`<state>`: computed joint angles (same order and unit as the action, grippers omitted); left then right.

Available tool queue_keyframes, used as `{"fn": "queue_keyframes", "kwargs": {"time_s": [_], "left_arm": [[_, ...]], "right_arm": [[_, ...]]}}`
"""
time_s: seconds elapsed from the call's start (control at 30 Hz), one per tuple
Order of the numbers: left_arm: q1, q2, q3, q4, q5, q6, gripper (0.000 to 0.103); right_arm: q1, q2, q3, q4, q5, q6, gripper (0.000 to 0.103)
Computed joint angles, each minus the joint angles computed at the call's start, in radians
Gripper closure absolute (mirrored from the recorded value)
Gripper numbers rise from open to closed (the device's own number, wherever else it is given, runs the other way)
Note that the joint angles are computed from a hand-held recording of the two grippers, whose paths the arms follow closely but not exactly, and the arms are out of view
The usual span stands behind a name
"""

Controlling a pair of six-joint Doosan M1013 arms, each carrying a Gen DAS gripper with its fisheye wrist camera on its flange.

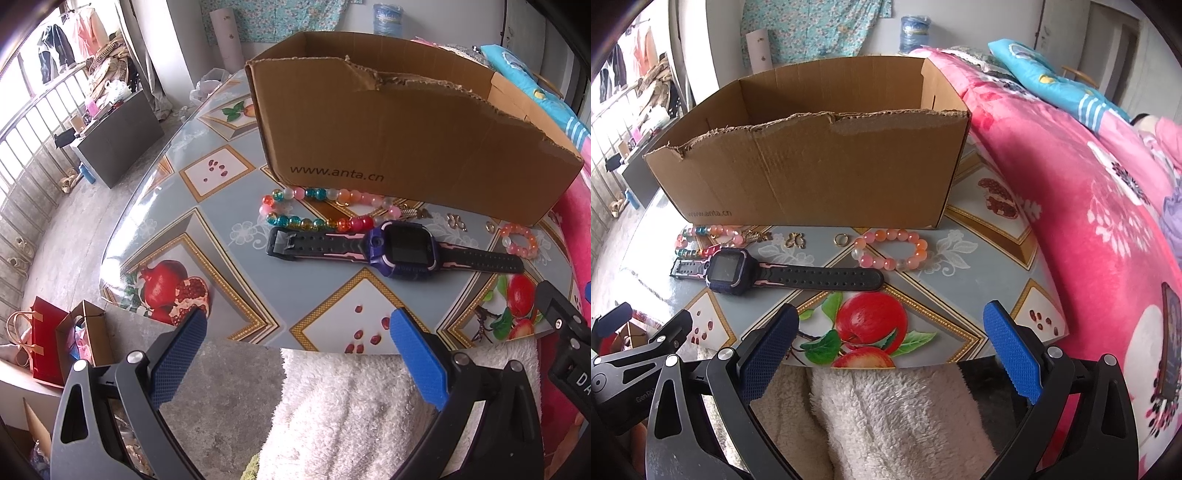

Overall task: Organize jewelry
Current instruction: 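Lower the right gripper onto the black smartwatch face and close it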

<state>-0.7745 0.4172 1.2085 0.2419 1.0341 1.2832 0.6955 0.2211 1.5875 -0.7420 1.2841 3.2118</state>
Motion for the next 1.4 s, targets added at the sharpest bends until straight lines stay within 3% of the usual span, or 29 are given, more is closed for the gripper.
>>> {"fn": "queue_keyframes", "kwargs": {"time_s": [0.37, 0.5, 0.63, 0.77, 0.9, 1.0, 1.1, 1.23, 1.4], "left_arm": [[-0.008, -0.002, -0.002, 0.009, 0.003, 0.001, 0.006], [-0.003, -0.006, 0.004, 0.006, -0.009, 0.000, 0.006], [0.007, -0.017, 0.025, 0.038, -0.046, -0.024, 0.006], [0.033, -0.027, 0.045, -0.013, -0.094, 0.027, 0.006], [0.073, -0.050, 0.088, -0.146, -0.214, 0.120, 0.006], [0.106, -0.057, 0.106, -0.288, -0.280, 0.228, 0.006], [0.127, -0.054, 0.108, -0.369, -0.302, 0.262, 0.006], [0.130, -0.043, 0.105, -0.360, -0.317, 0.255, 0.006], [0.138, -0.021, 0.090, -0.473, -0.304, 0.360, 0.006]], "right_arm": [[0.004, -0.011, 0.014, -0.008, -0.002, 0.019, 0.007], [0.007, -0.041, 0.055, -0.046, -0.081, 0.029, 0.007], [0.033, -0.075, 0.113, -0.199, -0.198, -0.004, 0.007], [0.022, -0.078, 0.119, -0.241, -0.344, -0.152, 0.015], [-0.031, -0.054, 0.090, -0.159, -0.524, -0.345, 0.028], [-0.068, -0.029, 0.062, -0.055, -0.605, -0.496, 0.031], [-0.096, 0.012, 0.019, 0.070, -0.616, -0.689, 0.033], [-0.115, 0.043, -0.018, 0.172, -0.585, -0.828, 0.035], [-0.118, 0.061, -0.043, 0.247, -0.551, -0.927, 0.050]]}}
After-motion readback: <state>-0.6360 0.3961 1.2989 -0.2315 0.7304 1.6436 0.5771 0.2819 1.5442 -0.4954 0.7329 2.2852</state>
